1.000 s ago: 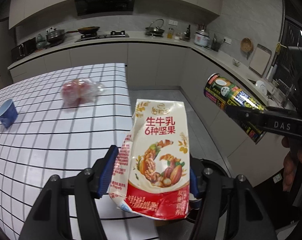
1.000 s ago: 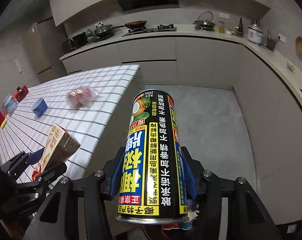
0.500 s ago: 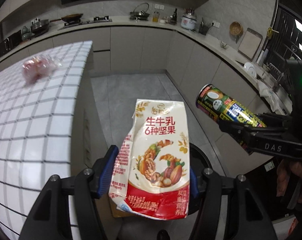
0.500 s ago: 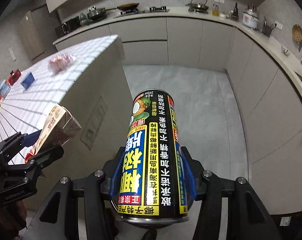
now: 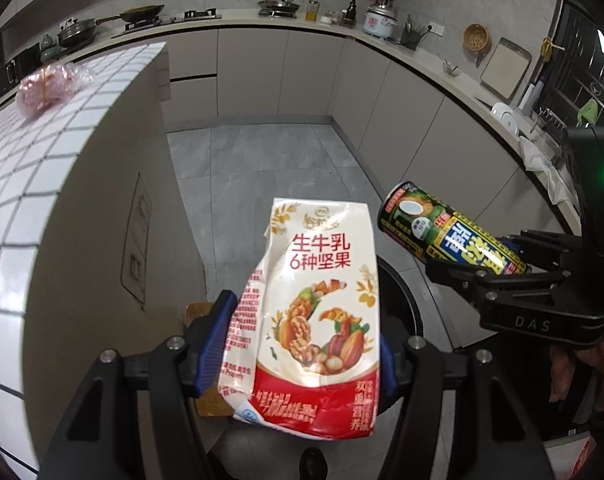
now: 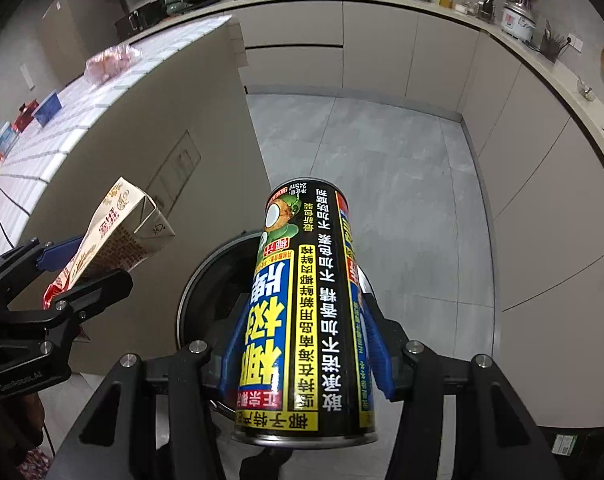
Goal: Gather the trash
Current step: 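Carry the milk-nut carton and green-yellow can over the black bin, then open both grippers to drop the carton and can into the bin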
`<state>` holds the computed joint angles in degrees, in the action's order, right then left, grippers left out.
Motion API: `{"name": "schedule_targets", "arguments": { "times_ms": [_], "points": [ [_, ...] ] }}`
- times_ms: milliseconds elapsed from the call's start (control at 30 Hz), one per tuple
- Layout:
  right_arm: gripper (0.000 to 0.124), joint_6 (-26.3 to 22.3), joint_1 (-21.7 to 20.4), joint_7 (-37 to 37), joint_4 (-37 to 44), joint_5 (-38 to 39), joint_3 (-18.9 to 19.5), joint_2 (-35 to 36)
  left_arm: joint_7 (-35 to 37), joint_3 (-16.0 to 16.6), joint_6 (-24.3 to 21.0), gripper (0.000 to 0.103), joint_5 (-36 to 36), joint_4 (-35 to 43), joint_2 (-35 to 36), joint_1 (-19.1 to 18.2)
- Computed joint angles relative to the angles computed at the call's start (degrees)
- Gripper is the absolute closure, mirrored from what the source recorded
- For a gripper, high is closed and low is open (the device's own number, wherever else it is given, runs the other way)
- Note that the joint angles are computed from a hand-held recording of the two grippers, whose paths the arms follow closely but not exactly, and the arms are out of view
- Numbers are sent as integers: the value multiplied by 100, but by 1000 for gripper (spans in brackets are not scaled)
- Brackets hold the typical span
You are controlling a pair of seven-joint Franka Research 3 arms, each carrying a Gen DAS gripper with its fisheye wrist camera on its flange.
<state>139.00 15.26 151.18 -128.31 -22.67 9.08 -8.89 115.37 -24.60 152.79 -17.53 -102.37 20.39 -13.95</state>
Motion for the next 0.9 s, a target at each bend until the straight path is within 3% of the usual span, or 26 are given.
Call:
{"name": "schedule_targets", "arguments": {
  "times_ms": [400,667,700,733,900],
  "points": [
    [69,246,74,-650,-204,412,-111,230,-582,147,-176,40,406,106,230,-181],
    [68,359,184,-1756,-184,937,-233,598,-825,138,-475,38,670,306,512,-256],
    [60,332,189,-1865,-144,888,-250,684,-1114,313,-411,30,921,311,518,-415],
    [24,167,204,-1796,-64,621,-243,785,-1325,408,-373,18,1080,319,526,-486],
    [21,230,194,-1609,-234,481,-360,700,-1722,474,-188,16,1467,250,441,-465]
  ]
}}
